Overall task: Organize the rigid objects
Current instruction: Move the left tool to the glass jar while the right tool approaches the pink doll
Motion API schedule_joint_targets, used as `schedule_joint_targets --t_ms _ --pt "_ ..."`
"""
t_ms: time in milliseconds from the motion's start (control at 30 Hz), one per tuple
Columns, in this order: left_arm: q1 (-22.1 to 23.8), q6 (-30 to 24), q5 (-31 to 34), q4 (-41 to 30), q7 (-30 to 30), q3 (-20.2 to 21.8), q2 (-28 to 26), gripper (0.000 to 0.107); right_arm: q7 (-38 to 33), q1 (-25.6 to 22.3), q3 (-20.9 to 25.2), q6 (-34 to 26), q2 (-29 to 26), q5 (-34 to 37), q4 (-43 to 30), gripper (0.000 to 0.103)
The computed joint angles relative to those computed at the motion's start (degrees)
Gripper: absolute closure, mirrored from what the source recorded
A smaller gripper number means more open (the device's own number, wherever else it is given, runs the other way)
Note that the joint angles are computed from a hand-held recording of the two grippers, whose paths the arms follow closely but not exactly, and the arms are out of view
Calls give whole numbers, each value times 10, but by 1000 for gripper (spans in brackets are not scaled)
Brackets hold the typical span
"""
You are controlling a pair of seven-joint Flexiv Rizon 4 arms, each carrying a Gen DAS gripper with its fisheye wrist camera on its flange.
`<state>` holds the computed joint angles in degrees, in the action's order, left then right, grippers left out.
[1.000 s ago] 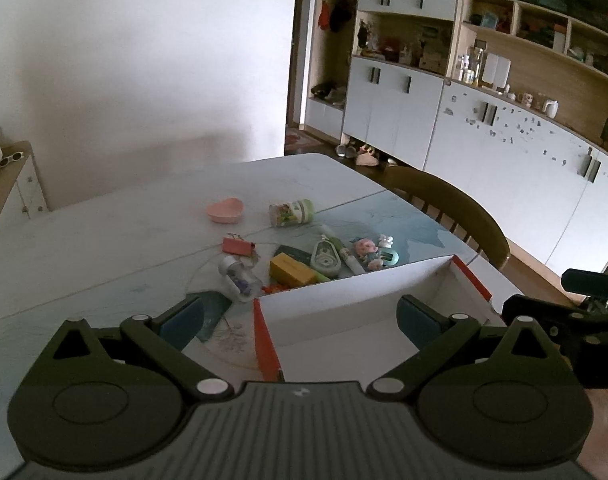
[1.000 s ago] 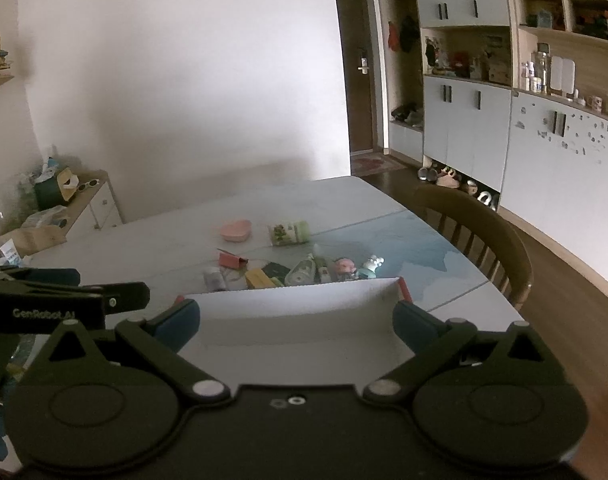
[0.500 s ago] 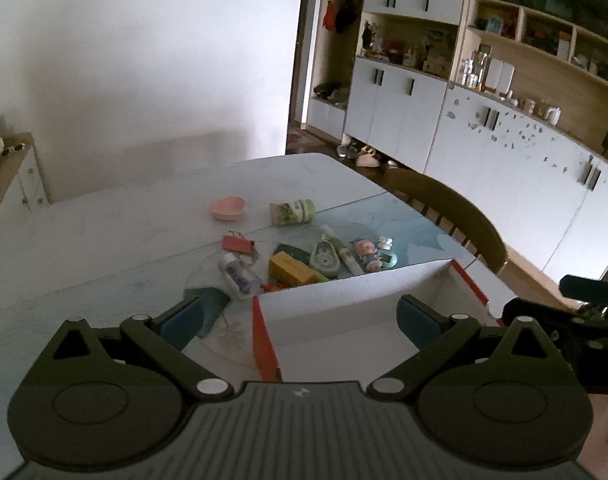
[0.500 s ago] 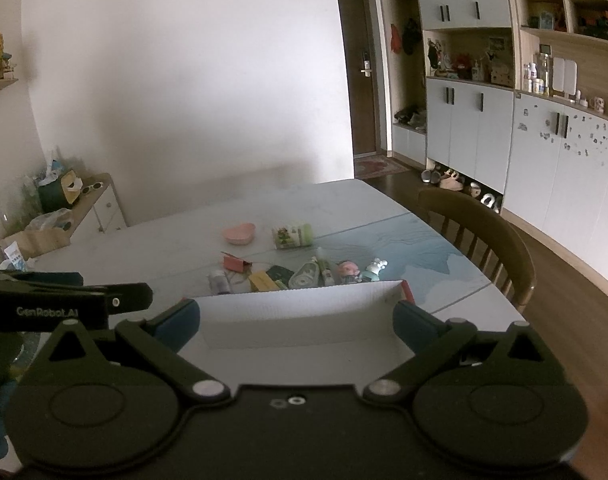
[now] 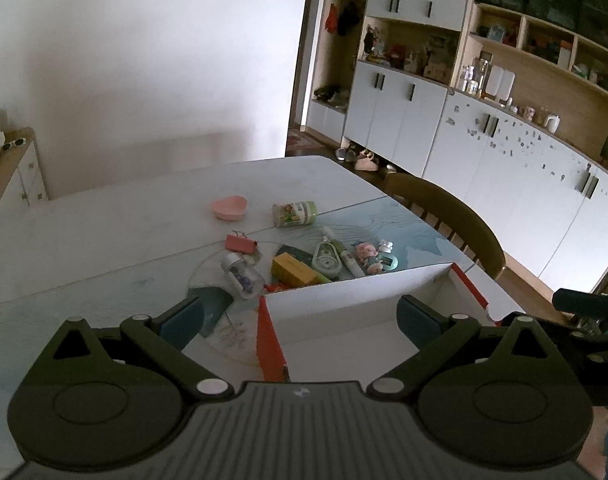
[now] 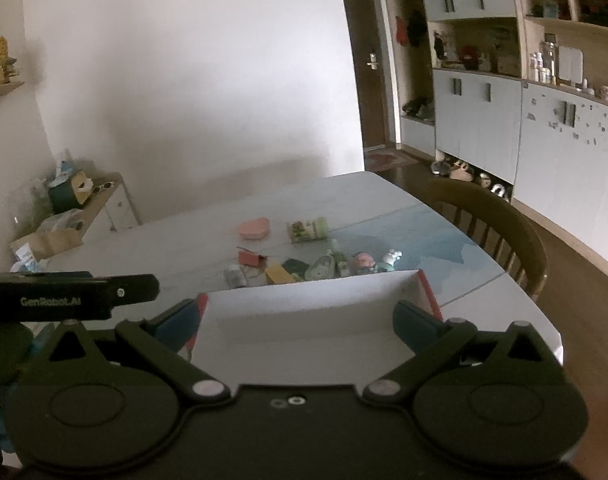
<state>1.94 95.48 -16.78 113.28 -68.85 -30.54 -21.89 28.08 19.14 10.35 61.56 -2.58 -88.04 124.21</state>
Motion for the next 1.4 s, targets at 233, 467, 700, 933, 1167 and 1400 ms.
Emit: schedule_joint_targets --t_ms 233,467,700,933,1167,1400 --pt "-50 -5 10 -24 -11 61 -11 4 -46 -2 -4 10 -12 29 -6 0" --pt "-119 -62 12 -103 -19 143 -48 4 -138 -20 -27 68 -36 47 -26 0" --pt "-174 -127 30 -212 -34 214 -104 4 -202 -60 -57 151 -63 61 -56 1" --pt "-195 -226 50 -334 -62 253 -161 4 -348 -68 -70 175 -97 190 -86 3" --pt "-194 -364 54 -484 -88 261 -240 4 -569 -79 -35 151 -142 450 -138 8" --pt "-195 -521 64 -689 -130 274 -354 4 -768 -110 17 61 -208 653 -248 9"
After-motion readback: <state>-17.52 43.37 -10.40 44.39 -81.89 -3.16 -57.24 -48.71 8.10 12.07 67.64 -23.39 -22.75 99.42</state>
